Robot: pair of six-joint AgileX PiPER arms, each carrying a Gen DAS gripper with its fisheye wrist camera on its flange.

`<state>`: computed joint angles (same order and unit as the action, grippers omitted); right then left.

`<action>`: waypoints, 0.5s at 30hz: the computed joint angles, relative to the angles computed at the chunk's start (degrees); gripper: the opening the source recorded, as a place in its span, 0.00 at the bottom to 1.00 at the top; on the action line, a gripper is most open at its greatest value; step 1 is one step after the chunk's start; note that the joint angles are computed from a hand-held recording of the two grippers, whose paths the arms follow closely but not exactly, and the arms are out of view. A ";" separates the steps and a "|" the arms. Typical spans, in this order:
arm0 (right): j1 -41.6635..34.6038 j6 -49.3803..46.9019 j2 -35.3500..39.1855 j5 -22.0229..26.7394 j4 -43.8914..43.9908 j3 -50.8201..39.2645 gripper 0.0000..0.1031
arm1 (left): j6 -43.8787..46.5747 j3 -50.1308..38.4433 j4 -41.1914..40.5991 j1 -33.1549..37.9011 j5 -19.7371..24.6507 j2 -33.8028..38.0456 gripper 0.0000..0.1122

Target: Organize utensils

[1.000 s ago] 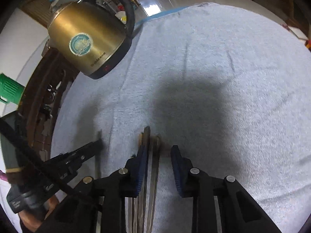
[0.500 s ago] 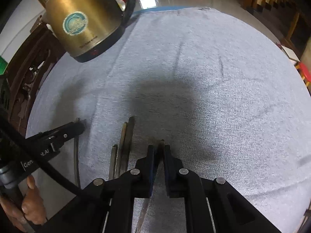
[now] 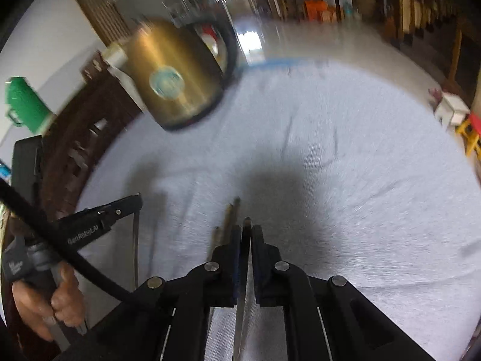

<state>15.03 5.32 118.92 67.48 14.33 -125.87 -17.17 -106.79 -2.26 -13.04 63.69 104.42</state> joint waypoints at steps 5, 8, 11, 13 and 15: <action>-1.00 -5.57 -18.95 -15.39 4.45 23.16 0.07 | -0.06 8.09 2.34 0.02 -4.49 -14.23 0.05; 0.64 -4.32 -28.60 -22.03 2.33 32.58 0.07 | -2.01 13.23 6.59 -1.25 -6.23 -23.02 0.05; 3.06 -0.85 -37.17 -26.67 -2.18 39.68 0.07 | -6.23 17.64 13.13 -4.06 -6.56 -31.38 0.04; 5.65 3.42 -42.46 -28.68 -7.82 42.78 0.07 | -8.07 19.65 15.98 -5.07 -6.43 -35.59 0.04; 8.67 8.52 -45.92 -29.85 -14.09 44.57 0.07 | -9.35 19.59 17.98 -5.97 -4.60 -38.74 0.04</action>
